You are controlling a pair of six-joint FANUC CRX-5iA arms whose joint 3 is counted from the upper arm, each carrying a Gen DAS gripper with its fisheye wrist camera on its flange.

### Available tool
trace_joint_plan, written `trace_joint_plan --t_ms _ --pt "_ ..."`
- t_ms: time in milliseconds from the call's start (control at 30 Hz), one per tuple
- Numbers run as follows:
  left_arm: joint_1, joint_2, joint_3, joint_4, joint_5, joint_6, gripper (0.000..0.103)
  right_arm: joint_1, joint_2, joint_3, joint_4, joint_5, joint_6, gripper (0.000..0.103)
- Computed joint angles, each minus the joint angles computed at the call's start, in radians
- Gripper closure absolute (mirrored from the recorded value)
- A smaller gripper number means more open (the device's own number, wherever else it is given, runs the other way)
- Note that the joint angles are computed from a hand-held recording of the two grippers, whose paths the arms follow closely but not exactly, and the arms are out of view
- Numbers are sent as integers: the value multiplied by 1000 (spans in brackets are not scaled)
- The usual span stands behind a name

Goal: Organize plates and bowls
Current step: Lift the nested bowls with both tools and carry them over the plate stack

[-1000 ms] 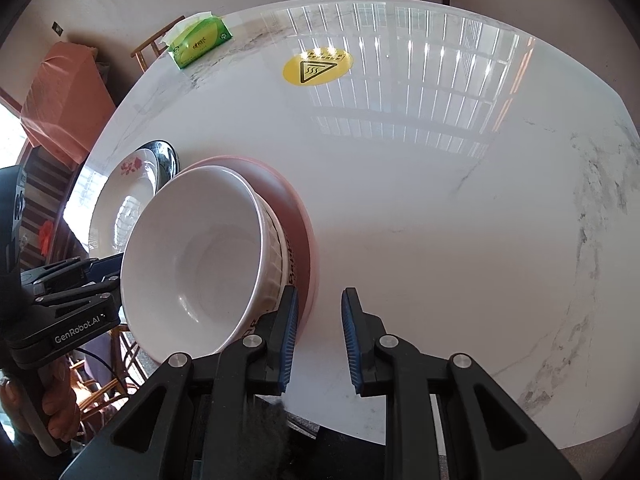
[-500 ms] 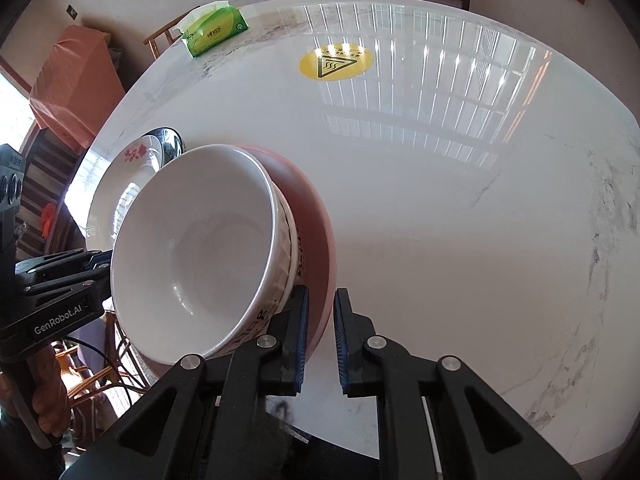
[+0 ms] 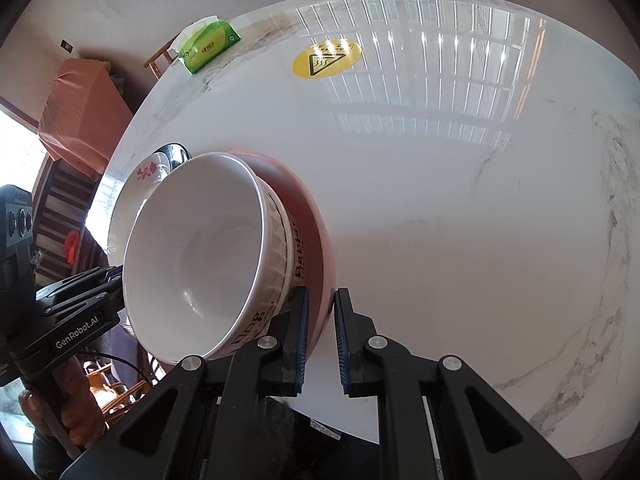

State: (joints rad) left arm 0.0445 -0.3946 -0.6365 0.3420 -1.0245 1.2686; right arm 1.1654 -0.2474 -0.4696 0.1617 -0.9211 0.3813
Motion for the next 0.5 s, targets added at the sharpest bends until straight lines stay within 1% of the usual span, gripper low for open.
trace_joint_plan --t_ms 300,500 --pt "32 -46 4 10 -21 -2 94 17 -16 8 28 -1 -20 90" --pt "80 -86 9 23 -54 -19 94 32 -4 40 46 -11 -17 90"
